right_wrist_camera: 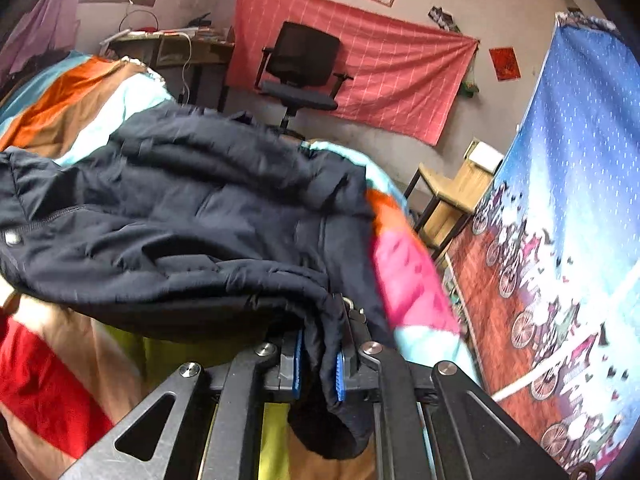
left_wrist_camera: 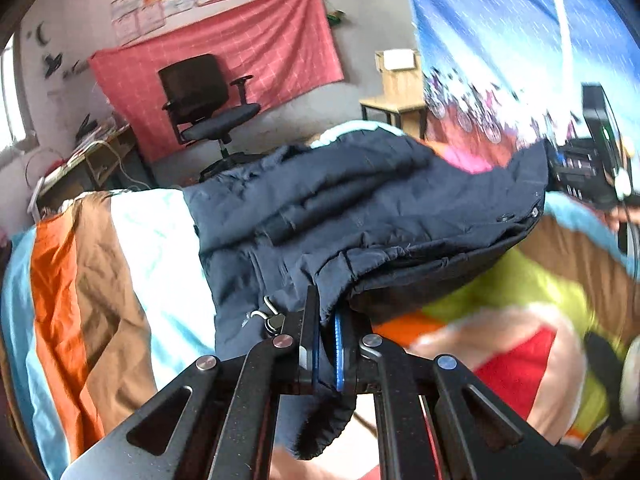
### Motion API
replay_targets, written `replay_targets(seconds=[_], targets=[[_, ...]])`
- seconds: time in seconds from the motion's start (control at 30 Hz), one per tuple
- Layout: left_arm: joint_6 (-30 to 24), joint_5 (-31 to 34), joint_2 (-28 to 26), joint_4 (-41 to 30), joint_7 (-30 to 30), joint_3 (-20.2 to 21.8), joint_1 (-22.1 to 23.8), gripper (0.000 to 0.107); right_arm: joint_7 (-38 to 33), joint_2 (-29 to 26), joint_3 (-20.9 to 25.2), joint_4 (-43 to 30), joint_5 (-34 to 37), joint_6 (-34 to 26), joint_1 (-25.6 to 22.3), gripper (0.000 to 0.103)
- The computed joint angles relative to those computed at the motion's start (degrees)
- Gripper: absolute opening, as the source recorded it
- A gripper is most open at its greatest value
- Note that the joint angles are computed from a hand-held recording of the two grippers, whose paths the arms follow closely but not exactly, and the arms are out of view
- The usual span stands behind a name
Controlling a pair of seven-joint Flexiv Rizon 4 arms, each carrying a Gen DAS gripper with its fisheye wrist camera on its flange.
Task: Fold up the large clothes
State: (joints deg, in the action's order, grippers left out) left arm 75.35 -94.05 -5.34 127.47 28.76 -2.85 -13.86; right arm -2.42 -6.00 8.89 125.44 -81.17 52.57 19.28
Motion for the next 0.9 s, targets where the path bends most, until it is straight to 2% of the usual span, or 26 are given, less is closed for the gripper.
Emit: replay_targets(seconds=[0.03, 0.2, 0.27, 0.33, 0.37, 0.47, 0.63, 0.7, 0.9], targets=[[-0.5, 2.7, -0.5, -1.5, -3.4, 0.1, 0.6, 0.005, -1.4, -0.1, -0.2, -0.9, 0.3, -0.2, 0.0, 0.011], [2.1, 8.3, -4.1, -8.7, -10.1, -1.2, 1.9, 0.004, -10.4, -1.9, -1.3, -7.8, 4.9, -1.2, -0.1, 0.010], [3.2, 14.1, -6.3, -11.9, -16.9, -1.6, 2.7, 0.004, -13.8, -3.2, -2.0, -10.9, 6.3, -1.7, 0.0, 0.010], [3.5, 22.7, -8.9, -15.6, -27.3, -1.7, 3.9, 0.004, -17.1, -5.0, -2.8, -14.1, 8.1, -2.3, 0.2, 0.010], [4.0, 24.6, -10.0, -17.1, -30.0, -2.1, 4.4, 0.004, -18.3, -5.9, -3.3, -15.7, 8.9, -2.6, 0.4, 0.010], [6.1, 28.6, -13.5, -21.8, -37.2, -3.4, 5.6, 0.003, -18.6, -8.2, -5.1, -19.3, 8.3, -1.8, 0.6, 0.010], [11.9, 30.7, -18.8, -28.9, -42.3, -7.5, 7.6, 0.003, -14.9, -11.7, -8.5, -24.3, 3.7, 4.5, -0.9, 0.009], [12.3, 33.1, -21.1, -31.9, -45.4, -8.1, 8.4, 0.003, -15.4, -13.8, -9.6, -27.3, 3.9, 6.0, -1.3, 0.009], [11.2, 42.1, -31.1, -45.7, -59.5, -5.1, 7.1, 0.003, -27.1, -21.7, -12.1, -38.7, 13.4, 4.6, 0.3, 0.009]])
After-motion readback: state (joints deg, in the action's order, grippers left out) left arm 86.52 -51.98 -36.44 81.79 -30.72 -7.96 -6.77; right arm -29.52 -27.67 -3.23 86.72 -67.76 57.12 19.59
